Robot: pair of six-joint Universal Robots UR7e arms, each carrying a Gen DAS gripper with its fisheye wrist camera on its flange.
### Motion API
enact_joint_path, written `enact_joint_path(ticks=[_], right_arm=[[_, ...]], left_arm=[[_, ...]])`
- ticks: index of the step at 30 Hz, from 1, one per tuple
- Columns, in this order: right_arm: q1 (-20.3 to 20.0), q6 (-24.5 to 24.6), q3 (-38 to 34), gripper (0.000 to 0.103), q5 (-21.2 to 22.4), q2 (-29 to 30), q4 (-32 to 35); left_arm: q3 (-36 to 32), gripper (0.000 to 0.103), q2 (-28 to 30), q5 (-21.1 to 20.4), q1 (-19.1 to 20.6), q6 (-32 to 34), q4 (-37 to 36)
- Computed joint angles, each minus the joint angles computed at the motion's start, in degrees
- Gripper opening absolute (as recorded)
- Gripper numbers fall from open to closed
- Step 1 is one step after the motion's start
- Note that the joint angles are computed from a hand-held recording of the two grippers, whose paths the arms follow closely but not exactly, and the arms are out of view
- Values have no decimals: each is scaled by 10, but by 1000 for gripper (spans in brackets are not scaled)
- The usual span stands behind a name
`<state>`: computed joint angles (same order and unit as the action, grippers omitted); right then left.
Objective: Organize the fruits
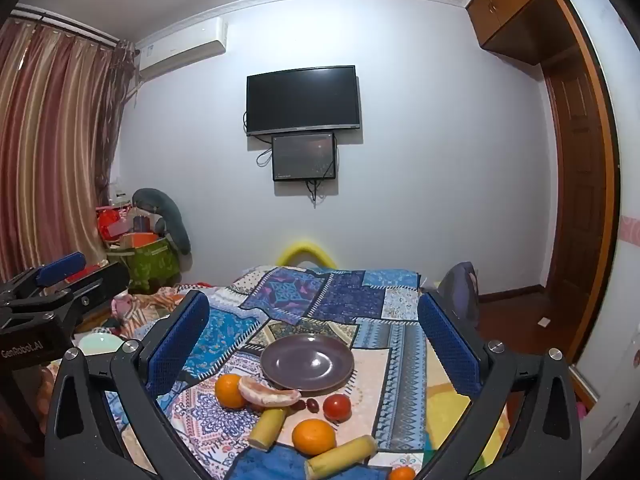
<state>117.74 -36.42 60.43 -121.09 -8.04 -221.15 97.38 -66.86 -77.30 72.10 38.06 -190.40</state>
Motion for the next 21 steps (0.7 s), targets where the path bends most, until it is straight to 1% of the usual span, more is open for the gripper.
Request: enact_joint_path(ticks=[6, 12, 13, 21], right_arm=[[1, -2, -1, 103, 1, 2, -3], [2, 1, 1, 103, -1, 1, -7], [0, 2, -3, 103, 1, 5, -5], [1, 5, 7, 103, 2, -2, -12]], left_arm=[[-1, 103, 4, 0, -1, 8, -11], [-1, 103, 14, -14, 6, 12, -17], [0, 103, 6, -11, 3, 9, -11], [-3, 103, 9, -11, 3, 12, -9]])
